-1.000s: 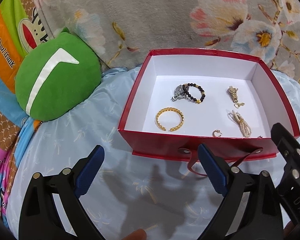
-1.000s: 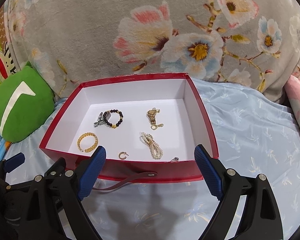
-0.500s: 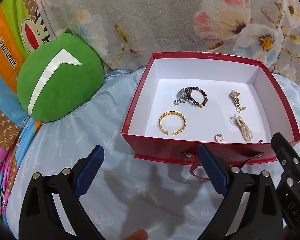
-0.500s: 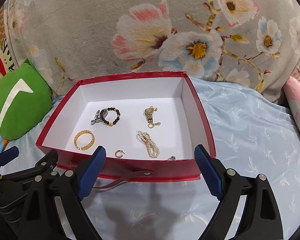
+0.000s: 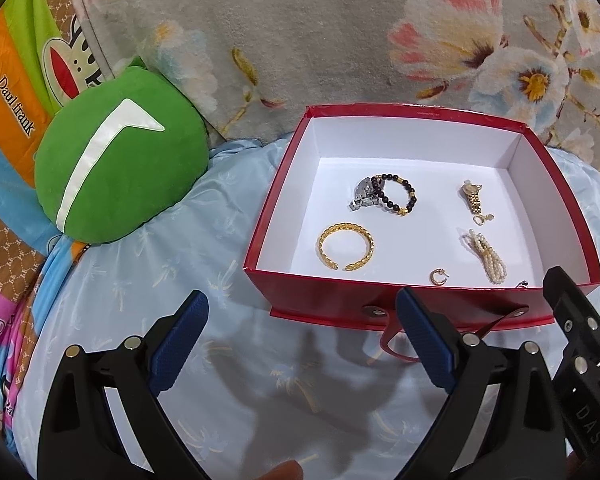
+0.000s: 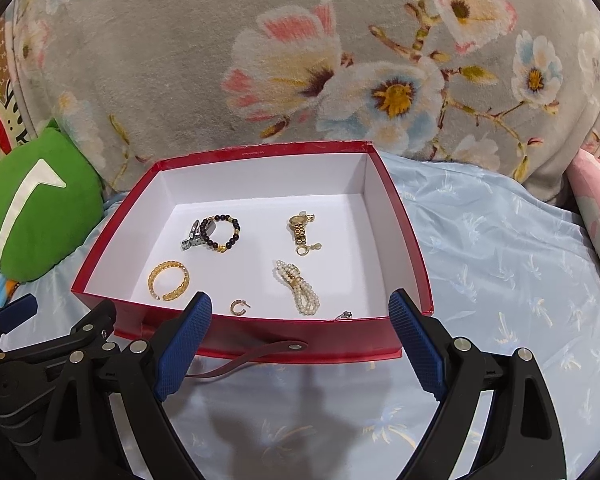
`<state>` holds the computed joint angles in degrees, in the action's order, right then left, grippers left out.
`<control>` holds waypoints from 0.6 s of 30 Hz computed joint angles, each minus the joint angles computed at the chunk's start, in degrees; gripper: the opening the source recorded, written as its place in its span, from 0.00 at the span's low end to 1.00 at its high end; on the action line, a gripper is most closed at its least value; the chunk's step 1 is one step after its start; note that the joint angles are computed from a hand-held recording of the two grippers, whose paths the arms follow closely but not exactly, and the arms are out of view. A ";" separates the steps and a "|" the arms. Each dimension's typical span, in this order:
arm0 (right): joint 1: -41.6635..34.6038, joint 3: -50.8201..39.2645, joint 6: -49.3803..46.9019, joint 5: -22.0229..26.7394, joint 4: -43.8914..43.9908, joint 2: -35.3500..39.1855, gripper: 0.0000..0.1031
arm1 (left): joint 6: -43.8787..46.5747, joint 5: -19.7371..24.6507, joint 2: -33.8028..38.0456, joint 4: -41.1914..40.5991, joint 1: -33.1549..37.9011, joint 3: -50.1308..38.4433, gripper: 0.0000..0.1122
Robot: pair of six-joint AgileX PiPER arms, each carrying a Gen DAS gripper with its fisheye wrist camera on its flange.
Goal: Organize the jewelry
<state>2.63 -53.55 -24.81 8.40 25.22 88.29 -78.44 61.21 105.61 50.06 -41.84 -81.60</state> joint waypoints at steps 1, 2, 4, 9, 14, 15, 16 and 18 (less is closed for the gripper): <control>0.00 0.00 0.00 0.00 0.00 0.00 0.85 | -0.06 0.00 0.00 0.04 -0.04 0.03 0.82; 0.05 0.10 0.11 -0.17 -0.08 0.01 0.85 | -0.12 -0.01 -0.02 0.03 -0.04 0.03 0.82; -0.03 0.00 -0.09 -0.05 0.10 0.06 0.85 | -0.06 0.01 -0.03 0.00 -0.04 0.03 0.82; 0.06 0.21 0.01 -0.26 0.17 0.00 0.85 | -0.10 0.03 -0.09 -0.02 -0.08 0.11 0.82; -0.03 0.49 -0.76 -0.30 0.88 -0.19 0.85 | -0.76 0.31 -0.22 0.18 -0.43 0.27 0.82; -0.15 0.41 -1.15 -0.17 1.23 -0.21 0.85 | -0.73 0.35 -0.28 0.11 -0.44 0.30 0.82; -0.13 0.46 -1.22 -0.17 1.35 -0.22 0.85 | -0.75 0.36 -0.27 0.20 -0.44 0.30 0.82; -0.27 0.45 -2.03 -0.03 2.10 -0.28 0.85 | -0.75 0.48 -0.30 0.22 -0.53 0.30 0.82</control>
<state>2.35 -53.09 -26.84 8.37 27.33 88.01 -79.19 61.70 105.31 50.28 -42.36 -81.30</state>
